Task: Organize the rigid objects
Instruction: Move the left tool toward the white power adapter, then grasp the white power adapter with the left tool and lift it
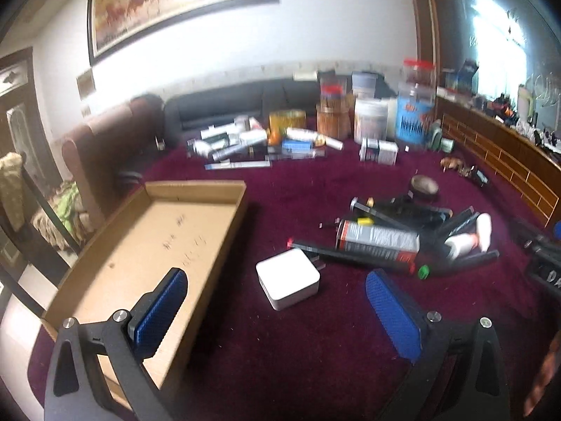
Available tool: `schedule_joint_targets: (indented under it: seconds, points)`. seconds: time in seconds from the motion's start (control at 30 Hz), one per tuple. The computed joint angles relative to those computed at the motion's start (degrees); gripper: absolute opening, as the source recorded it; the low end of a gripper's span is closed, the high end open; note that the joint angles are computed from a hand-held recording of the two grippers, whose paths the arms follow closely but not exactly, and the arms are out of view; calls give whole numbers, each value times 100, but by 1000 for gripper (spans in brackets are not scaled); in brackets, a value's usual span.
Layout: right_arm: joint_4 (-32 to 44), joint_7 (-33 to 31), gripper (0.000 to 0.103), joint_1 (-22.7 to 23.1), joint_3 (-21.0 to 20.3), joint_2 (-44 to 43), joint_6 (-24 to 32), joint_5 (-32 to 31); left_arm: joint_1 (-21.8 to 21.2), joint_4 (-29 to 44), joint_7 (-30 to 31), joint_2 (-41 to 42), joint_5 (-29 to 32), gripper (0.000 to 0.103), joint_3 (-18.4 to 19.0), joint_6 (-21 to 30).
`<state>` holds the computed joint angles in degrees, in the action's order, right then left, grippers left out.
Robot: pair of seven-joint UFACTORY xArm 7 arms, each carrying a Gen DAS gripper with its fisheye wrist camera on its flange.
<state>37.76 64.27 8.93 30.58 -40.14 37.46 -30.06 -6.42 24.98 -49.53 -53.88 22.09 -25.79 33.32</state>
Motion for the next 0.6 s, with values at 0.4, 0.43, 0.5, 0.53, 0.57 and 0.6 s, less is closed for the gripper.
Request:
schedule_joint_targets:
  seconds: [0.4,0.43,0.5,0.53,0.57,0.6]
  points:
    - [422,-269,103,-104,460,-460,621,-237,-302,783,84,2244,-510,103,415,146]
    - [410,-291,103,-71,452,-472,633,-210,-325,832,30,2412,-496,103,440,215]
    - [362,-314,103,-12,427,-512,624,-161,-451,762,-95,2440,-529,103,564,178]
    - [334,-303,103,-17,424,-530,589,-162,-464,691,-199,2355,-473,103,566,142]
    - [298,-275,103,-38,441,-563,568,-177,-459,661,-275,2259,-388,103,546,174]
    - [262,-242,103,-72,470,-617,567,-208,-453,660,-316,2207,-316,103,538,196]
